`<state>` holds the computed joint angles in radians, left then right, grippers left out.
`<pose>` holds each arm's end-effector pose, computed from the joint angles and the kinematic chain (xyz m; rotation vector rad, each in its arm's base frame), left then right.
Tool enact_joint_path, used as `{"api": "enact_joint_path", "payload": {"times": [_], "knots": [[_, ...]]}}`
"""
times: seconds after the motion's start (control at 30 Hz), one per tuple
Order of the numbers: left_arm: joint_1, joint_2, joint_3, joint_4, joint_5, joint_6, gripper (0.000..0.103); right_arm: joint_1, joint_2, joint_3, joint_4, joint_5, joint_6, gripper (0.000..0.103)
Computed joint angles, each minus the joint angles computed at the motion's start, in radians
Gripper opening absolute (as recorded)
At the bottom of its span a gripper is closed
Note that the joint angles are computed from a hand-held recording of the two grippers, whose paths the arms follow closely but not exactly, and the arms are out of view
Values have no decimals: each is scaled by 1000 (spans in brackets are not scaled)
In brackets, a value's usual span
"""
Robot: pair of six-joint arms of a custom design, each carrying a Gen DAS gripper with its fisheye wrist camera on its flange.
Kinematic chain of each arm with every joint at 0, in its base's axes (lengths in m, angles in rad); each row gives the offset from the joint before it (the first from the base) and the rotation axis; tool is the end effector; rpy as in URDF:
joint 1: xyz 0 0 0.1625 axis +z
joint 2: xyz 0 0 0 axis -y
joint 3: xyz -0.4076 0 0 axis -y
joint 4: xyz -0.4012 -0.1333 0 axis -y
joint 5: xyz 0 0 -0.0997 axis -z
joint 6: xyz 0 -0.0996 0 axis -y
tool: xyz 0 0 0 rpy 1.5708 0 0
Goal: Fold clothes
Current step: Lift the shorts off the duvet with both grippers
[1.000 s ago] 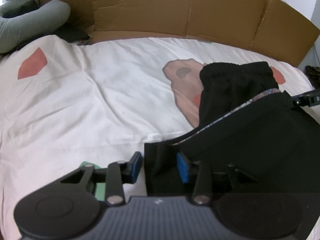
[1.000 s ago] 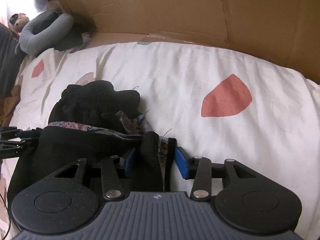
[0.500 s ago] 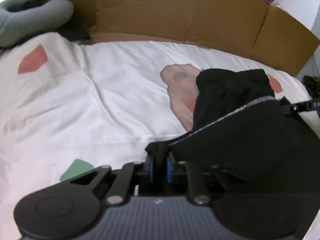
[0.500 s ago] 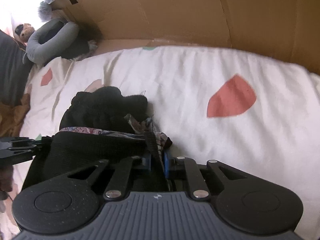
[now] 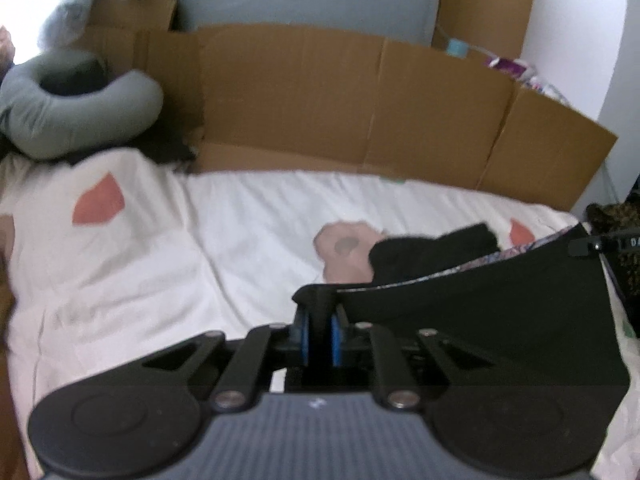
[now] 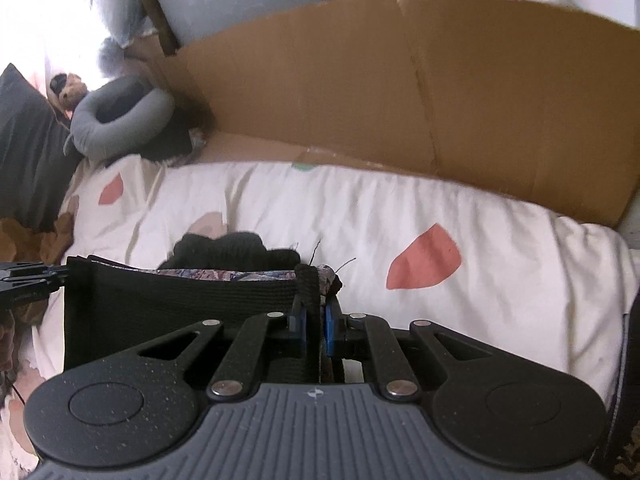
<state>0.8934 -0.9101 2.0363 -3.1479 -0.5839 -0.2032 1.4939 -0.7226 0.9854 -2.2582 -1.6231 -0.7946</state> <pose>-0.1675 -0.5536 0.1162 0.2577 2.2433 -0.9787 0.0643 -0.8324 0.2783 0.9923 -2.6915 0.5289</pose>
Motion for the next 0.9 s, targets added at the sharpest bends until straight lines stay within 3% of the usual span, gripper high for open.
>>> {"api": "enact_joint_path", "payload": {"times": [0.33,0.57,0.9], "knots": [[23,60,-98,-40,-19,179,11,4,2,-25,-29,-5,3,7],[65,102,-168,5,-30,220,11,8,43,-72,-22,-42,-19,7],[101,140,-222,26,-31,238,11,8,112,-162,1,-61,12,7]]}}
